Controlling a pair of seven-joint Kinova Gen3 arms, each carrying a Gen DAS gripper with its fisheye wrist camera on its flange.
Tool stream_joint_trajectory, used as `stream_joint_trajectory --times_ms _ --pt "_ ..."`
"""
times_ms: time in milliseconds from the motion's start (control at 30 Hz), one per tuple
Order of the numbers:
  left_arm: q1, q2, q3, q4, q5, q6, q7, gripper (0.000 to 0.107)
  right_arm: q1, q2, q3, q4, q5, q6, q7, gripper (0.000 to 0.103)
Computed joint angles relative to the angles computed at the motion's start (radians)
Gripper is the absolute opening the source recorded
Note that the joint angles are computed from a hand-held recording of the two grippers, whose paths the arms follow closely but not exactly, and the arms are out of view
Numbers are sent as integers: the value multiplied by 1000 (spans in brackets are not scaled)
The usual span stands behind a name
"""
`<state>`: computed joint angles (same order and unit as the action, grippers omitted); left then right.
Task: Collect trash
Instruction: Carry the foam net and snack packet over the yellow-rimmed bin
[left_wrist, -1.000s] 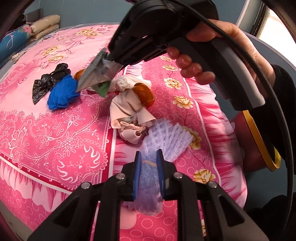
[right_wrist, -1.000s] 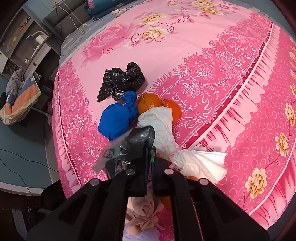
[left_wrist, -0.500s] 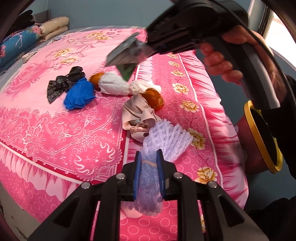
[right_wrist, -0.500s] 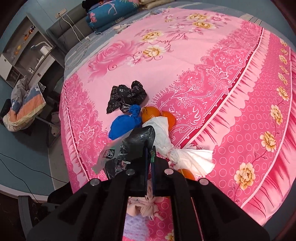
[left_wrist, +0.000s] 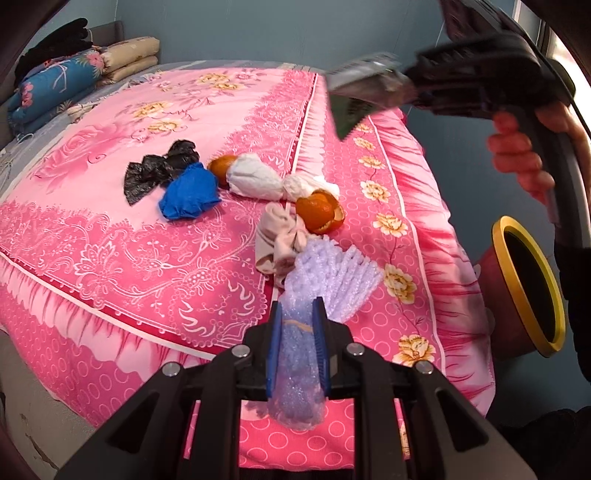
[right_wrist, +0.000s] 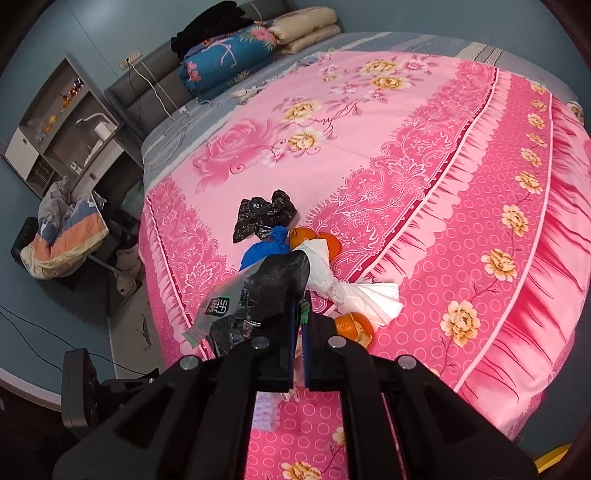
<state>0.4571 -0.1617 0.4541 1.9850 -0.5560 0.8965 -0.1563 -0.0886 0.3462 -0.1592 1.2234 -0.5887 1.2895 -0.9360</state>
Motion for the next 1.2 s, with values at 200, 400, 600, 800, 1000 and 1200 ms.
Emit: stream_joint_trajectory --times_ms 200,400,600,800,1000,1200 --pt "-15 -38 35 -20 -29 46 52 16 94 -58 18 51 -93 24 66 3" --pt "-44 -65 86 -50 -63 90 113 16 177 -107 57 83 -181 70 138 3" --pt "-65 -60 143 -97 -117 148 181 16 252 -155 109 120 -255 121 212 3" --pt "-27 -12 164 -159 -192 208 257 16 317 -184 161 141 -311 171 269 3" --pt "46 40 156 -214 -276 237 320 16 376 -195 202 151 -350 219 305 3" --pt "133 108 136 -283 -351 266 334 16 438 -203 239 160 -378 260 333 3"
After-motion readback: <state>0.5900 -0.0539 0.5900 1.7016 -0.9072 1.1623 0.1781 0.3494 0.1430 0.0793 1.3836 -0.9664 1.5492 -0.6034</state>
